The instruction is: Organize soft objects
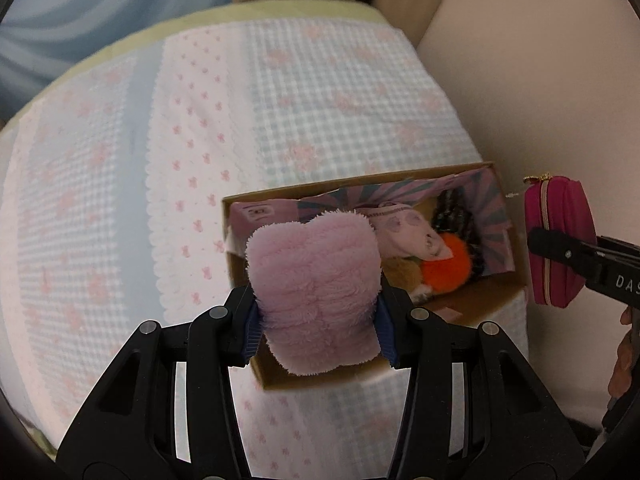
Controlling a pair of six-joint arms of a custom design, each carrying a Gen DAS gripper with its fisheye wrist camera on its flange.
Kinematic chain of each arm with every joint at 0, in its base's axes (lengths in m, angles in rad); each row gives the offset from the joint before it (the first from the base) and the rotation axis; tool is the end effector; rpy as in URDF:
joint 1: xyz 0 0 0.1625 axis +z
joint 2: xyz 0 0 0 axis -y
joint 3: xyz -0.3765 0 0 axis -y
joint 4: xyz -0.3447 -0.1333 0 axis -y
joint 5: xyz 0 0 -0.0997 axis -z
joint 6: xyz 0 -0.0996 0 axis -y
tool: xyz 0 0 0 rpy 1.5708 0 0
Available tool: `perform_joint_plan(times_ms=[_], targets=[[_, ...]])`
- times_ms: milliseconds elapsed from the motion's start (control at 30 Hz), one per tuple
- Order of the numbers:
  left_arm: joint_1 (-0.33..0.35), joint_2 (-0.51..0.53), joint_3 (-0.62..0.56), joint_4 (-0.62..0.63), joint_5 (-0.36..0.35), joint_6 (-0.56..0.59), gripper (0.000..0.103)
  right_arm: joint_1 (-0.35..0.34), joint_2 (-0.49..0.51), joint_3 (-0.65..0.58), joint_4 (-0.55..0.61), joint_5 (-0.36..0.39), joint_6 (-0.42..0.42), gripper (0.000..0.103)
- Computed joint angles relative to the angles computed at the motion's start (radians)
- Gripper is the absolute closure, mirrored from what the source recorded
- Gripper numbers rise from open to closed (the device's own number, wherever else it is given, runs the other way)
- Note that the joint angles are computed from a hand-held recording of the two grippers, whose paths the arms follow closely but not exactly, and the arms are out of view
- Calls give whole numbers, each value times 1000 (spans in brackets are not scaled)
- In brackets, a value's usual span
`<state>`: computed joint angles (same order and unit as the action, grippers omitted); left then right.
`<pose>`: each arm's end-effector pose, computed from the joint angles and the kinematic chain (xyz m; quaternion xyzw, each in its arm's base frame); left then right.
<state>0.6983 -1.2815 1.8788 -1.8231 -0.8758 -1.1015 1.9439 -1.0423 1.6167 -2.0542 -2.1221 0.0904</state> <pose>-0.2259 -0.4469 0.2238 -0.0478 0.9269 -0.1910 0.3196 0.2836 -0.5020 0.2068 0.1477 -0.9499 0.0199 0.2747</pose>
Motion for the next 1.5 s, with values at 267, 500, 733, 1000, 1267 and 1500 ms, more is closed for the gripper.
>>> perform_joint_plan(times_ms=[267,500,733,1000,1267,1500], targets=[[127,110,-35,-101,-59,138,59,-66,113,-66,33,4,56,62],[122,136,-45,-80,-46,172,0,-76,138,-83,-13,-8,44,0],[101,108,-25,-47,-57,127,0,-63,118,-58,-19,-36,31,0],[31,40,-8,36,-32,18,0,-22,70,-30,-31,-15,9,0],[-129,-80,-24,271,19,-214,0,87,-11,-25,11,2,14,0],[-329,-184,-135,662,70,-525,0,240,-57,-54,18,-13,-16,0]])
